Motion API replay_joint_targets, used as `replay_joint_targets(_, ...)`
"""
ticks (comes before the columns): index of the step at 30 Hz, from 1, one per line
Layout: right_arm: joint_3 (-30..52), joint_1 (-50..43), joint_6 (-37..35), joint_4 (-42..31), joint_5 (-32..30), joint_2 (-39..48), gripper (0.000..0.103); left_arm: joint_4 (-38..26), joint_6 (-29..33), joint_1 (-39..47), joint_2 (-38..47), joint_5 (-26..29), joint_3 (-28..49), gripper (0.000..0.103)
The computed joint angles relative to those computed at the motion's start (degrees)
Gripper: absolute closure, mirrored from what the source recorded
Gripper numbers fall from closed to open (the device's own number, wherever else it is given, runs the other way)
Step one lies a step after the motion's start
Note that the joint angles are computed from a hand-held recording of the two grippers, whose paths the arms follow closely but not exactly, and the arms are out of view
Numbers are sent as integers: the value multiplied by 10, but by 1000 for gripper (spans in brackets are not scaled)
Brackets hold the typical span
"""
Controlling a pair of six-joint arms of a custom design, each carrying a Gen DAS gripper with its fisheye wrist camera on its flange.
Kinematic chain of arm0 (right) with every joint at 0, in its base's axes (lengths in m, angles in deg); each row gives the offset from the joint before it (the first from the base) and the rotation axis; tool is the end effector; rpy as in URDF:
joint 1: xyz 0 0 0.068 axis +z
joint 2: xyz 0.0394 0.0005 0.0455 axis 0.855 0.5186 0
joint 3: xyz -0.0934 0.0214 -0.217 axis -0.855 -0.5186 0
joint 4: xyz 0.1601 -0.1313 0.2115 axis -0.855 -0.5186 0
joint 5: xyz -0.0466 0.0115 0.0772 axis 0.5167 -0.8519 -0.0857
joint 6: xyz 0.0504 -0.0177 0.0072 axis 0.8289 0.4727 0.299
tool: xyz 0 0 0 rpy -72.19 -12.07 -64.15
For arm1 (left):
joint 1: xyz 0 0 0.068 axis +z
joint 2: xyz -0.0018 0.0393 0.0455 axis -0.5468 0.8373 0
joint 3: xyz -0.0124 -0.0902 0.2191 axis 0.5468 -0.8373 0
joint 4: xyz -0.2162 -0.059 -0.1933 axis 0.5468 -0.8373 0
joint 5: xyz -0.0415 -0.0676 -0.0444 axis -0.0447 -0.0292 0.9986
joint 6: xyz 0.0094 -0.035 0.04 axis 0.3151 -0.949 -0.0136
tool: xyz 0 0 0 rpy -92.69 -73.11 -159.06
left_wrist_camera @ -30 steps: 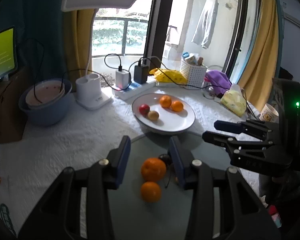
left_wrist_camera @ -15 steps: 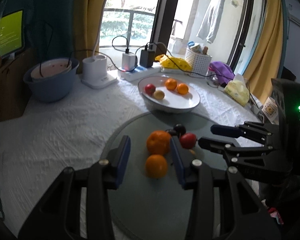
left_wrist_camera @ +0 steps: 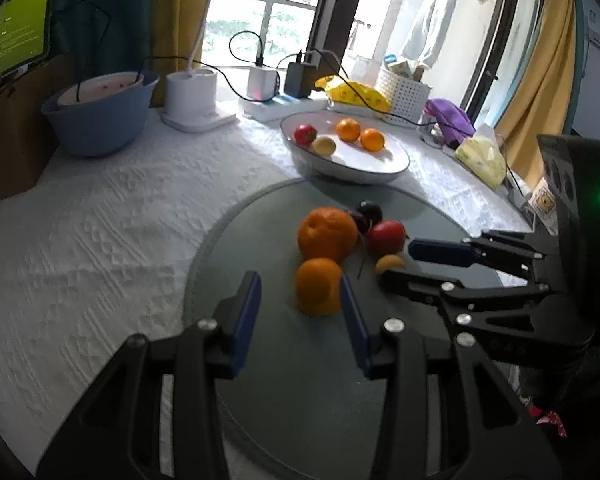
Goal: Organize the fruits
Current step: 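Move the right tool to the brown kiwi while the left tool approaches a mandarin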
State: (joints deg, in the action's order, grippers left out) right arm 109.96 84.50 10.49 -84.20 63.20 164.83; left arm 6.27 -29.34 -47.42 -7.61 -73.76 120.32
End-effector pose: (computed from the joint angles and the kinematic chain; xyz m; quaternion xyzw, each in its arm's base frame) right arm 0.3372 0.1690 0.2141 -0.2938 0.9015 0.1257 0.2918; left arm 0.2865 -0.0737 0.1990 -0.0042 0.9161 -0.1138 0.3845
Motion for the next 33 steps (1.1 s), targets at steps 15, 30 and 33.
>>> replay_joint_targets(15,0,-10,-15,1,-25,18,77,-3,-5,-20,42,-3,24,61)
replay_joint_targets(30,-14,-45,-23,5,-60,-8,77,-5,1,-38,107,-39,65,64)
replay_joint_targets(33,-12,-50,-26,3,-64,-11,77,-8,7,-42,105,-42,65,69)
